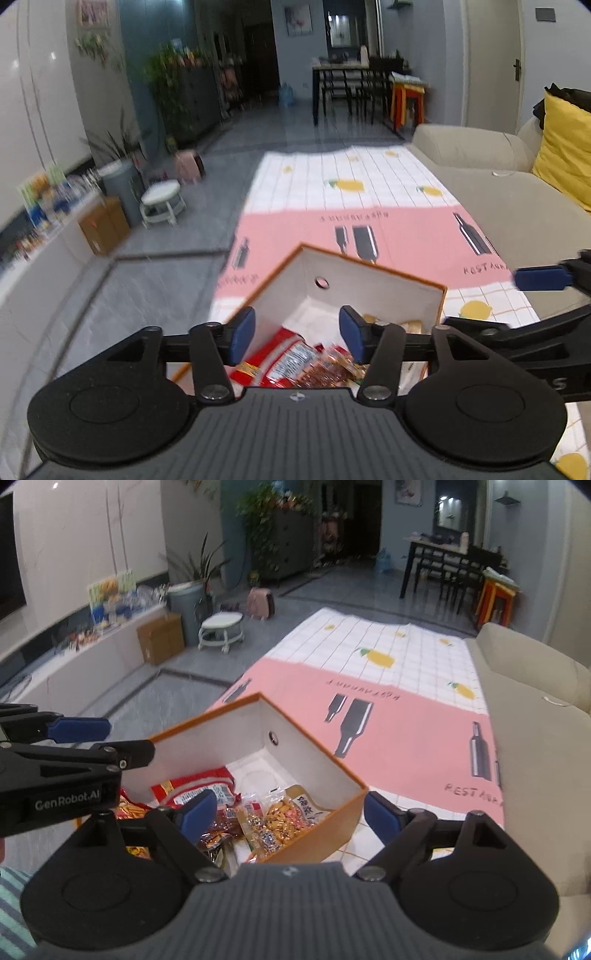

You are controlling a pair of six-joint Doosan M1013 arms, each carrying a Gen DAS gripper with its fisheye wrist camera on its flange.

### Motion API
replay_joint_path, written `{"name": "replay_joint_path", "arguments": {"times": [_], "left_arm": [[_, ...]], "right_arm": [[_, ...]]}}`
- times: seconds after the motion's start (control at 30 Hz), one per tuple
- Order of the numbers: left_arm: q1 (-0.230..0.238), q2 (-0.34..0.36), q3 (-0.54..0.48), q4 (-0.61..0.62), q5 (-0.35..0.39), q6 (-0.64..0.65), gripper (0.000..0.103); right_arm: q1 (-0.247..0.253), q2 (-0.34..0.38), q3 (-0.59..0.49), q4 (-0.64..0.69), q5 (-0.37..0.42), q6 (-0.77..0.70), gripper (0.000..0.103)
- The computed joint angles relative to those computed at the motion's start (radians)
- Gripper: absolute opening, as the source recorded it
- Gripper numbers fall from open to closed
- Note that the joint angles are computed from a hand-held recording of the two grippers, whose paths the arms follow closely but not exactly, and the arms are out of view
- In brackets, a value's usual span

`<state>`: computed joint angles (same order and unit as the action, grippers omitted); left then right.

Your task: Organize snacks

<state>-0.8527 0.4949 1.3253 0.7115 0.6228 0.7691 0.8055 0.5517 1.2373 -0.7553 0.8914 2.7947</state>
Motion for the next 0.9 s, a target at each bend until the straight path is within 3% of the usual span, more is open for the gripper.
{"name": "replay_joint_path", "arguments": {"times": [0.17, 0.43, 0.67, 0.9], "left_arm": [[-0.035, -0.031, 0.046, 0.202, 0.002, -0.173, 0.076], [-0.08, -0.068, 0.105, 0.369, 0.029, -0.322, 0.088], [-0.096, -0.077, 0.131, 0.35, 0.039, -0.313, 0.088], [-0.099, -0.072, 0.12, 0.222, 0.133, -0.204, 0.088]], "right_arm": [[0.035, -0.05, 0.07, -0.109, 0.014, 0.152, 0.09], [0.09, -0.093, 0.136, -0.235, 0.064, 0.274, 0.097], [0.123, -0.107, 0.172, -0.283, 0.07, 0.345, 0.099], [0.139, -0.1, 0.165, -0.244, 0.089, 0.282, 0.099]]}}
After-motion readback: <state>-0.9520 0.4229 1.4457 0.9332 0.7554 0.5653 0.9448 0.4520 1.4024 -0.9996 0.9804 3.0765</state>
